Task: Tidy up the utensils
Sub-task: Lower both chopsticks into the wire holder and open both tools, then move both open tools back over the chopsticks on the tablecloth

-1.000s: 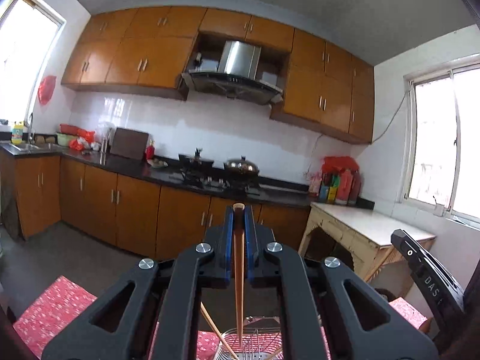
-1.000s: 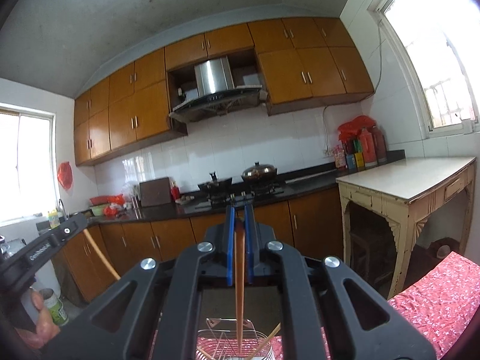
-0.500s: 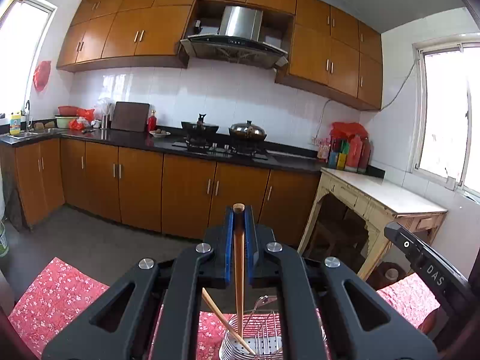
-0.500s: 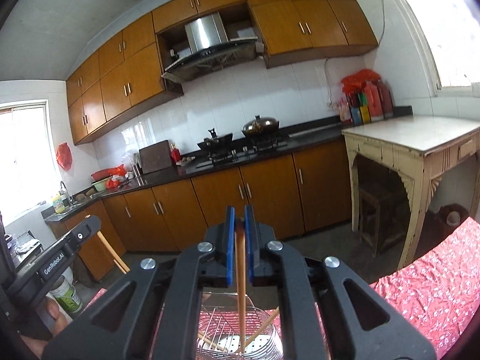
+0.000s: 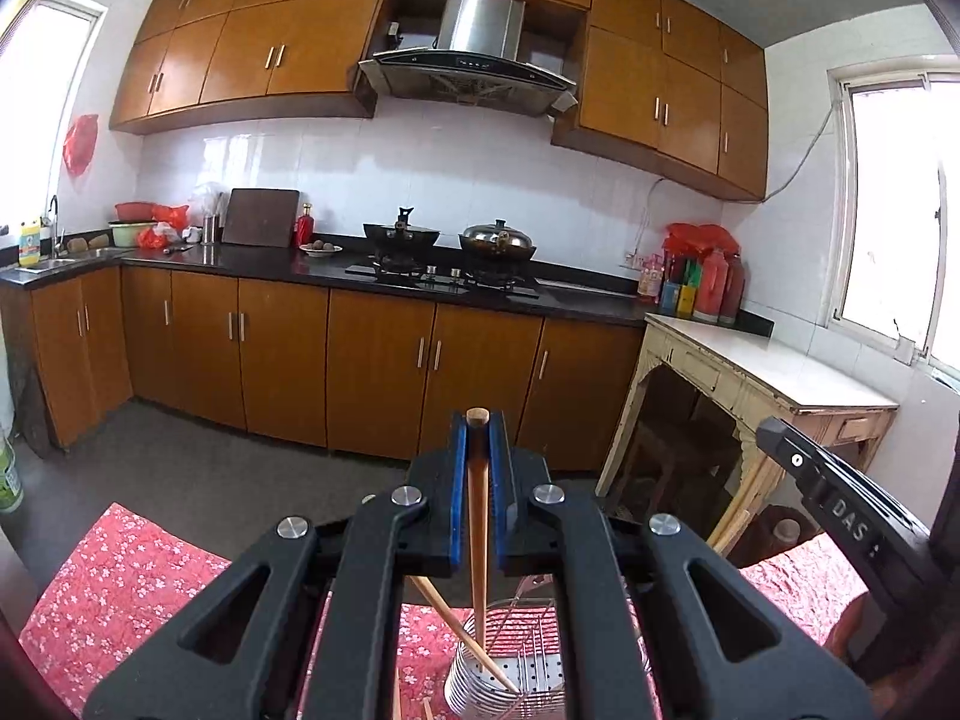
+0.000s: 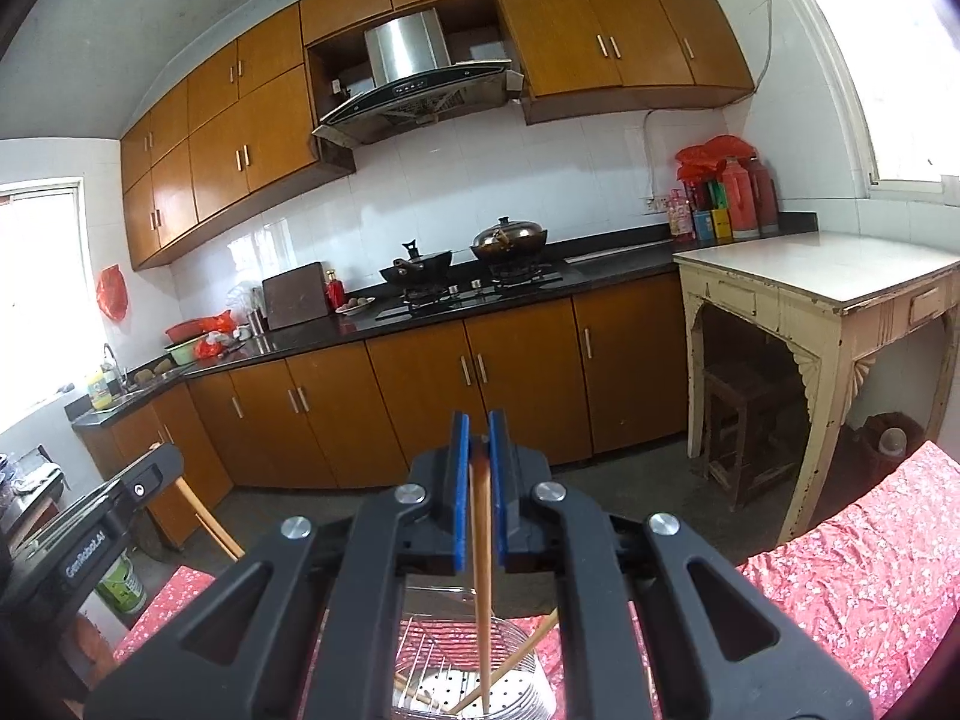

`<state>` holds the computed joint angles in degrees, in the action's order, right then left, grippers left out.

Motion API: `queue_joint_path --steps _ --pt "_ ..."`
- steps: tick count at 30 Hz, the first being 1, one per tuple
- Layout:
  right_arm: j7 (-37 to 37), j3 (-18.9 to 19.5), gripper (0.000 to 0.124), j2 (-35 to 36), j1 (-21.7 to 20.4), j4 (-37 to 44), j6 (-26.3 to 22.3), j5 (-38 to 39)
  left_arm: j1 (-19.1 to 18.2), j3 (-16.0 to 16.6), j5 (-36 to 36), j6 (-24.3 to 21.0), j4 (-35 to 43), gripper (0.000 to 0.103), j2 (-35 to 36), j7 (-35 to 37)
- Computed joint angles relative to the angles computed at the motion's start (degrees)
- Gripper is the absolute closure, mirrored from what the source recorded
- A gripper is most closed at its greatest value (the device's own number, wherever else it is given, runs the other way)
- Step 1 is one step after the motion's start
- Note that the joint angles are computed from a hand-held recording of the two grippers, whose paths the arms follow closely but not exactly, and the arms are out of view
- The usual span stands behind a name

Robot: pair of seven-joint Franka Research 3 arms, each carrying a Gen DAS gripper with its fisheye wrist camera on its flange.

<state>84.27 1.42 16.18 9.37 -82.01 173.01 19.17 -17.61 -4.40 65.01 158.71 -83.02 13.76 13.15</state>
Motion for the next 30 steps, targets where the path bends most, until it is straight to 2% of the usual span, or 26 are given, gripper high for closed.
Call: queue_joint_path --steps 5,7,8,9,10,13,15,18,22,25,30 --pt "0.8 -0.7 0.114 0.8 0.5 1.1 -1.5 -1.6 0.9 -1.0 -6.3 0.2 0.6 0.096 0.8 5.1" --pt "1.8 -1.2 0.102 0.4 0.7 0.5 -1.9 -2.0 0.8 -0.9 -7.7 0.2 0.2 0.096 0.6 6.3" --pt "2.0 -1.2 0.089 -0.1 0.5 -0.5 -1.2 -1.7 0.7 -0.7 -7.8 0.2 0.0 0.095 0.4 6.4" --pt "2.8 -1.7 0.084 -0.7 0.8 -1.4 -0.4 -2.1 0.5 -0.4 -7.4 0.0 -0.4 0.095 0.0 6.0" --pt "3.2 -1.9 0.084 -1.5 0.8 -2.8 0.7 -2.2 0.4 -0.1 -6.9 -0.2 -0.9 0.090 -0.6 5.2" --pt "4.1 -2.5 0.081 -3.8 0.7 -5.6 1.5 -2.9 0.3 0.5 -3.2 -0.7 -3.5 0.057 -3.2 0.2" --pt "4.2 -2.6 0.075 -5.6 0.4 -7.9 2.5 -3.0 1.0 0.1 -0.4 -1.0 -5.9 0.056 -5.6 -2.6" --pt "4.8 -3.0 0.074 -9.5 0.1 -12.9 3.9 -4.0 2.6 -1.4 1.9 -1.6 -9.7 0.054 -8.9 -4.5" --pt "7.5 -3.5 0.073 -16.0 -0.9 -22.7 4.6 -7.4 5.3 -3.7 6.9 -2.9 -17.7 0.044 -15.5 -9.2" --pt "9.2 -2.7 0.073 -20.1 -2.8 -29.9 3.3 -9.6 7.5 -5.5 6.5 -3.4 -23.7 0.038 -19.5 -10.5" --pt "10.6 -1.1 0.073 -25.0 -5.8 -40.2 -1.0 -13.3 10.3 -7.9 1.3 -3.7 -33.5 0.032 -24.6 -8.5"
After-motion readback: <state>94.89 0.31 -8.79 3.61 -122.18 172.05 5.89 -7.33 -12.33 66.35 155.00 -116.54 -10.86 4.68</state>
